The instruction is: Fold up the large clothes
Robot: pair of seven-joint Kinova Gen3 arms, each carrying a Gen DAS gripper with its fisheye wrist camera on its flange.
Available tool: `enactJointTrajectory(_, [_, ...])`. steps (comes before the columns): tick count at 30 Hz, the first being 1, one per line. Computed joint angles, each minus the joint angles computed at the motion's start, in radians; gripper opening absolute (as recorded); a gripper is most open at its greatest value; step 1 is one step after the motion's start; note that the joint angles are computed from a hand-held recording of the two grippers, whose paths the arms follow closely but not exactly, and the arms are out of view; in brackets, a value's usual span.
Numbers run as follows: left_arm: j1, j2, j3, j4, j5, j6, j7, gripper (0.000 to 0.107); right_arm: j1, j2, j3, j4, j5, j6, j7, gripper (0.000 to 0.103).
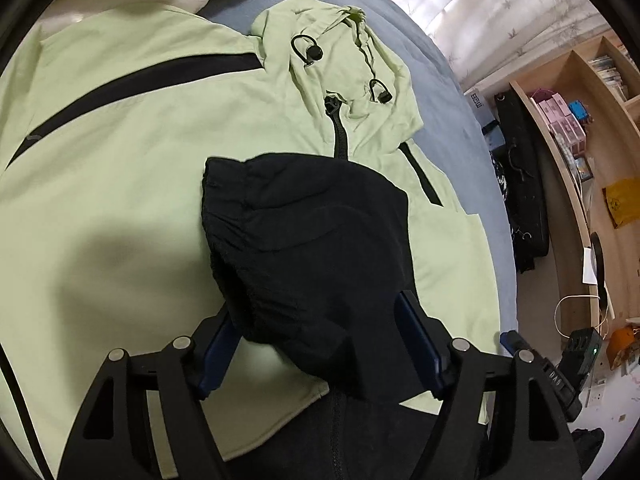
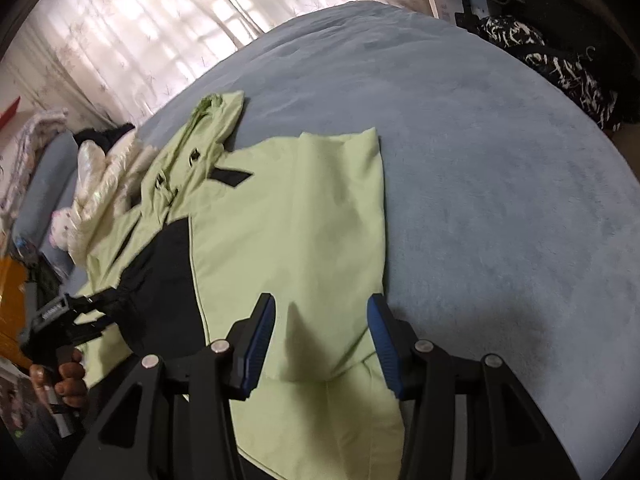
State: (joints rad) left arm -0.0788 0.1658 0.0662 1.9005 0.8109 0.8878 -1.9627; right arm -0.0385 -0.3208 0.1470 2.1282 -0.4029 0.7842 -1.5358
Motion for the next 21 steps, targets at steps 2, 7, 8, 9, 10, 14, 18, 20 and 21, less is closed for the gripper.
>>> enactJointTrajectory(2, [-0.012,0.018,-0.002,-0.017,0.0,0.023,-0.021,0.073,-0.015,0.02,0.065,-0.008,-0.061,0.003,0.052,0.048])
enactJointTrajectory(7, [-0.061,0.042,-0.008,-0.047,0.004,0.113,-0.087,0.073,0.026,0.113,0.117,-0.046,-0.177,-0.008,0.119,0.048])
enactJointTrajectory(8, [-0.062,0.035,-0.012,-0.047,-0.008,0.11,-0.092,0.073,0.038,0.141,0.119,-0.056,-0.197,-0.014,0.131,0.048])
enactJointTrajectory(9, [-0.067,0.03,-0.015,-0.046,-0.013,0.112,-0.107,0.074,0.048,0.173,0.119,-0.07,-0.216,-0.017,0.142,0.048])
enactJointTrajectory(10, [-0.071,0.032,-0.016,-0.049,-0.013,0.116,-0.12,0.074,0.059,0.198,0.115,-0.081,-0.23,-0.016,0.151,0.048])
enactJointTrajectory(14, [-0.078,0.052,-0.022,-0.069,-0.026,0.119,-0.131,0.075,0.097,0.317,0.078,-0.137,-0.269,-0.026,0.166,0.048])
enactJointTrajectory(18, [-0.068,0.098,-0.007,-0.107,-0.037,0.118,-0.089,0.076,0.136,0.399,0.022,-0.174,-0.29,-0.053,0.162,0.048])
enactJointTrajectory(20, [-0.053,0.115,0.005,-0.125,-0.053,0.103,-0.074,0.076,0.167,0.424,-0.003,-0.186,-0.332,-0.058,0.196,0.048])
enactJointTrajectory(21, [-0.044,0.115,0.009,-0.129,-0.065,0.091,-0.065,0.073,0.185,0.433,-0.017,-0.188,-0.356,-0.059,0.216,0.048])
